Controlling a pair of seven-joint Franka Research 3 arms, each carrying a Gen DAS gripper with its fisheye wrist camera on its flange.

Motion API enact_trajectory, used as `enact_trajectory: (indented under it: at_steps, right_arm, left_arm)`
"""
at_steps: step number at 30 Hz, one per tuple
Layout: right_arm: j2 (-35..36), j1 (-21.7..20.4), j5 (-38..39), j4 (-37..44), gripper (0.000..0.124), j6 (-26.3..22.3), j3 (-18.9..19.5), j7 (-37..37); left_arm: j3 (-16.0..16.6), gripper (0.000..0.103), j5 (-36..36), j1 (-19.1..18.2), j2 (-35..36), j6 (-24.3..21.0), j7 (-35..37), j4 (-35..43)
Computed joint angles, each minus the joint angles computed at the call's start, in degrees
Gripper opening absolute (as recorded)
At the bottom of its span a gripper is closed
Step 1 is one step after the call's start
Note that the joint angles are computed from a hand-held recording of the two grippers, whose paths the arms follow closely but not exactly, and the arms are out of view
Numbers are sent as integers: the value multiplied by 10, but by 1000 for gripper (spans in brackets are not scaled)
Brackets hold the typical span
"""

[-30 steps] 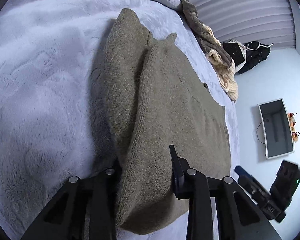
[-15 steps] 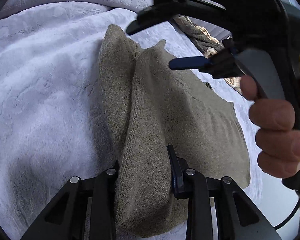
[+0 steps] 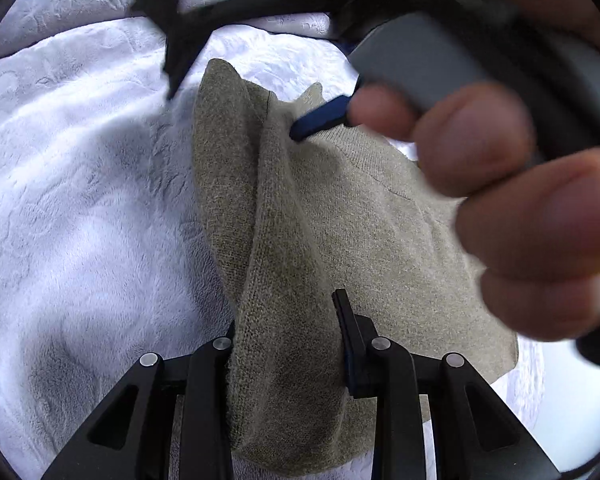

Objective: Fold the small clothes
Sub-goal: 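Grasp the same edge with the right tool while the left tool holds it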

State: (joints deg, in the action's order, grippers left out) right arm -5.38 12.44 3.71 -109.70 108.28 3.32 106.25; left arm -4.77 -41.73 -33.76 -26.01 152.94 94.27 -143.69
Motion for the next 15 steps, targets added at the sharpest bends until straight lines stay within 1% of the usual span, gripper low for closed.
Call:
enact_trajectory:
  at_steps: [1, 2, 4, 5, 7, 11, 15]
  right_arm:
    - [8, 3, -39, 5, 89, -9, 8, 6]
    - [9, 7, -69, 2, 84, -6, 12, 9]
    - [3, 9, -91, -4, 41, -4, 12, 16]
    - [-6, 7, -74, -12, 38, 5, 6, 9]
    - [-30, 1, -53, -29, 22, 19, -2, -14]
    - [-68, -11, -14, -53, 19, 36, -10, -53]
    - [-104, -20, 25, -72, 19, 50, -17, -101]
  left_arm:
    - [-2, 32, 2, 1, 1, 0, -3, 1]
    - [-4, 32, 5, 2, 2, -3, -6, 3]
    - [-6, 32, 12, 5, 2, -9, -12, 7]
    - [-7, 32, 17, 8, -1, -12, -15, 6]
    - [-16, 31, 38, 14, -3, -18, -29, 12]
    - [-30, 29, 86, 24, -10, -33, -64, 26]
    - [-23, 29, 98, 13, -20, -46, -71, 36]
